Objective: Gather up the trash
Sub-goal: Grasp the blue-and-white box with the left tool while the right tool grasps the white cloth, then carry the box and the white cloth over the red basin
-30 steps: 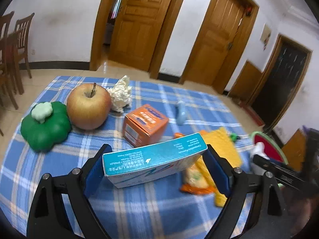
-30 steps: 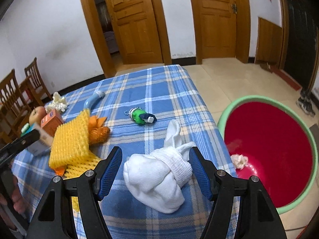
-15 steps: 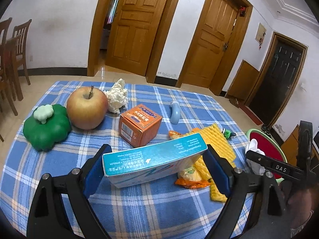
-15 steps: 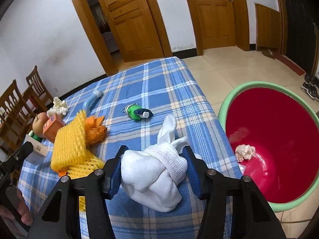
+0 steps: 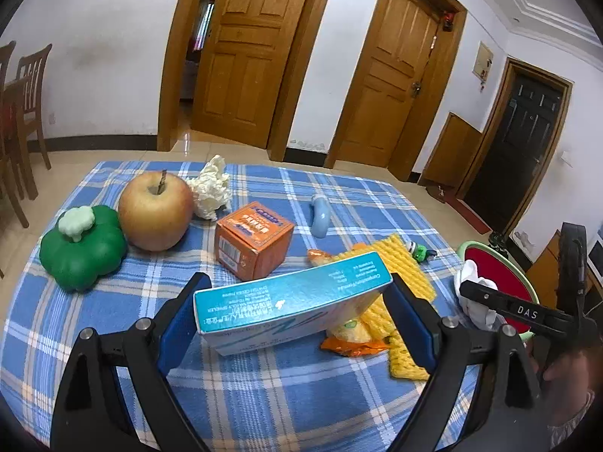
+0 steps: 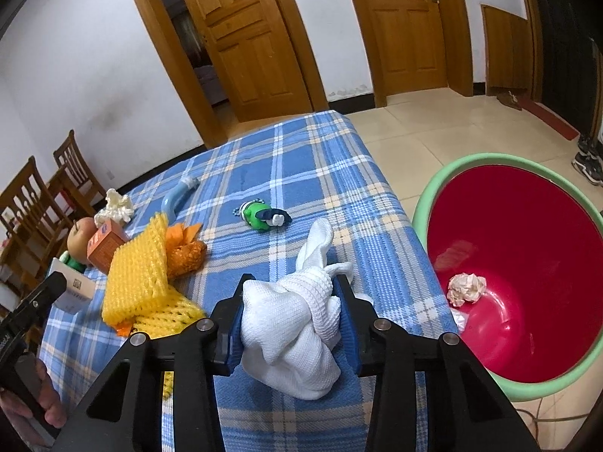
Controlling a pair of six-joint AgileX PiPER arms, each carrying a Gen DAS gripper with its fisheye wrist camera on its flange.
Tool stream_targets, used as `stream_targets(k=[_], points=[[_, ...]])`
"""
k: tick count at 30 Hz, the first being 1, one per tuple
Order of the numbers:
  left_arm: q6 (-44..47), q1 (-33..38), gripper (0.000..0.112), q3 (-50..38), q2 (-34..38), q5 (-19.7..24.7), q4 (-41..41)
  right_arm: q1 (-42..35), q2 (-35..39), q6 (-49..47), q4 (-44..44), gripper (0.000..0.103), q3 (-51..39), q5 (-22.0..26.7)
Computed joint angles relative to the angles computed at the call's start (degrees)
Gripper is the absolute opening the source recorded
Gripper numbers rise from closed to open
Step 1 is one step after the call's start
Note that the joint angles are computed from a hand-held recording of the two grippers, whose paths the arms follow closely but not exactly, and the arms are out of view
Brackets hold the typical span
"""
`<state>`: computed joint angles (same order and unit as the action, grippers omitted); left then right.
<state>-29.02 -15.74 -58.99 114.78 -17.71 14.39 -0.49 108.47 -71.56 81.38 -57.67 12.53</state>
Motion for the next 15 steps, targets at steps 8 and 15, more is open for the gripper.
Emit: stream_targets(k=[8,15], points=[[-4.95,0.21,0.091,-0.04,-0.14,0.21,5.05,0.09,0.07,-1.10,0.37,0.043,-0.20,0.69],[-3.21,-1.12,0.091,-1.88,0.42,2.83,4.74,-0.63,-0.73,-10.36,8.19,0.042,1.16,2.45]])
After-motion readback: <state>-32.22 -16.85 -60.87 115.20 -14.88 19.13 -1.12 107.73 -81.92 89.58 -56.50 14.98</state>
